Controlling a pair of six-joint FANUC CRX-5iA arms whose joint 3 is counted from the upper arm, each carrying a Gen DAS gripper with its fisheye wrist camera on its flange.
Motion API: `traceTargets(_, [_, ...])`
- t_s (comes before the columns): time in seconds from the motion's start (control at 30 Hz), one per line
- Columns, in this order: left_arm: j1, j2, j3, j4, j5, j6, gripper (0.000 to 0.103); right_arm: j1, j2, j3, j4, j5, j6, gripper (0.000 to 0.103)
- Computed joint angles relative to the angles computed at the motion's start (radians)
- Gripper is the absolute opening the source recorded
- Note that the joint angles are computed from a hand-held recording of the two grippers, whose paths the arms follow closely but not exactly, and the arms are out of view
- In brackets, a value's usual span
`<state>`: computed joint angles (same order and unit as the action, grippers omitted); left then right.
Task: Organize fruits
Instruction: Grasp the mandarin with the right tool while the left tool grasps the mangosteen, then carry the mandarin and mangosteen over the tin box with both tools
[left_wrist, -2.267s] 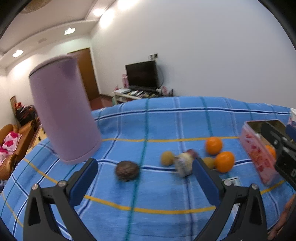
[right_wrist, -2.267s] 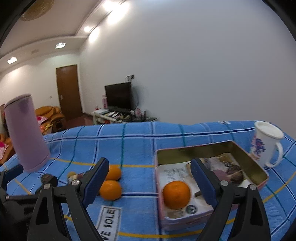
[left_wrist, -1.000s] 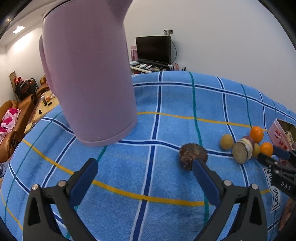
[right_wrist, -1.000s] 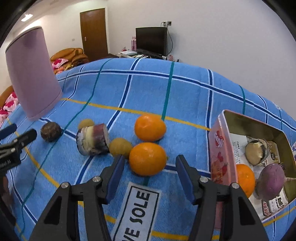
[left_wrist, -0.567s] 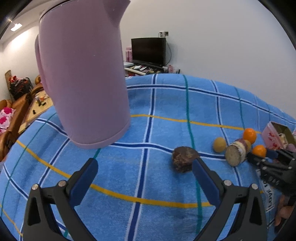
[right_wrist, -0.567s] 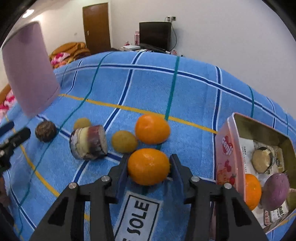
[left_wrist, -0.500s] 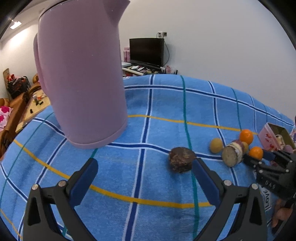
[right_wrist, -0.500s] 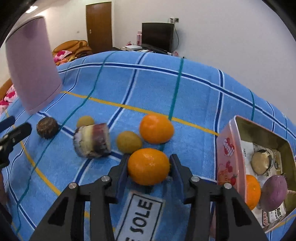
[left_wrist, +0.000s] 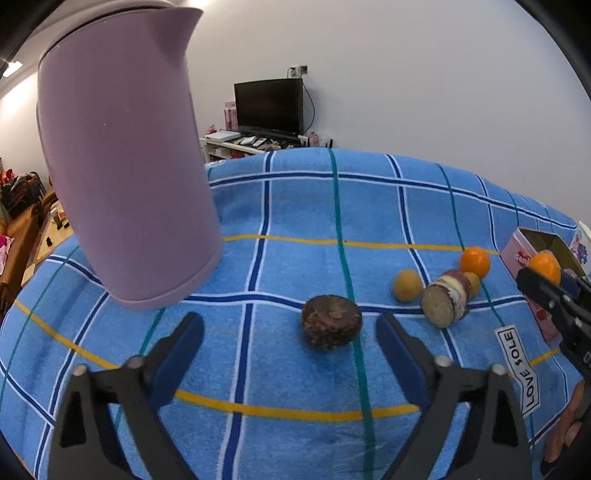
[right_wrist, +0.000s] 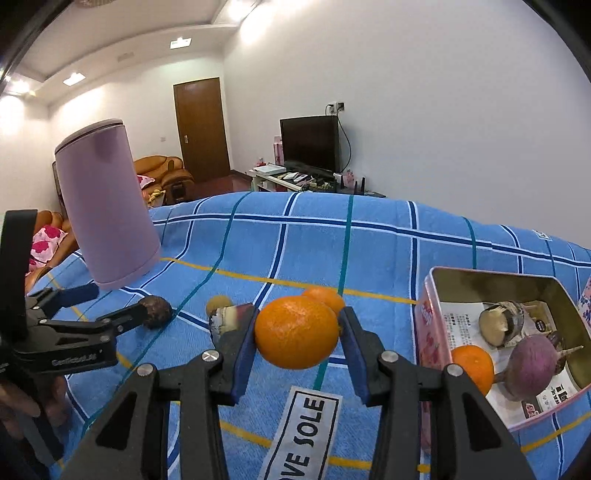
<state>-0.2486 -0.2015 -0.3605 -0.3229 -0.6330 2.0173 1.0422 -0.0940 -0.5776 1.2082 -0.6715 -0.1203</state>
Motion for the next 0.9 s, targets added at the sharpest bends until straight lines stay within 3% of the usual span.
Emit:
traceTargets(0.2, [-0.033, 0.097, 0.110, -0.030, -0.106, 0.001, 0.090, 0.007, -0.021, -0.023, 0.018, 0.004, -0.010, 0.046])
traceTargets(0.33, [-0.045, 0.172, 0.166, -0.038, -0.172, -0.009, 0.083, 0.003, -0.019, -0.023, 0.008, 0.013, -0.014, 0.046])
traceTargets(0.43, [-0.005, 0.155, 0.130, 0.035, -0.125, -0.044, 0.072, -0.004, -0.016, -0.019, -0.008, 0.025, -0.007, 0.046])
traceTargets(0.5, [0.062, 0.125, 0.047, 0.210, -0.035, -0.190, 0.052, -0.007, -0.014, -0.015, -0.024, 0.030, 0.001, 0.046])
traceTargets(0.57, [0.082, 0.112, 0.014, 0.270, -0.001, -0.239, 0.041, -0.007, -0.015, -0.015, -0.033, 0.029, 0.003, 0.046])
traceTargets(0.7, [0.073, 0.097, 0.004, 0.251, 0.010, -0.210, 0.041, -0.005, -0.014, -0.016, -0.024, 0.020, -0.010, 0.046])
traceTargets(0.9, [0.017, -0.019, -0.048, 0.046, 0.118, 0.021, 0.041, 0.008, -0.021, -0.039, 0.071, -0.014, -0.061, 0.046])
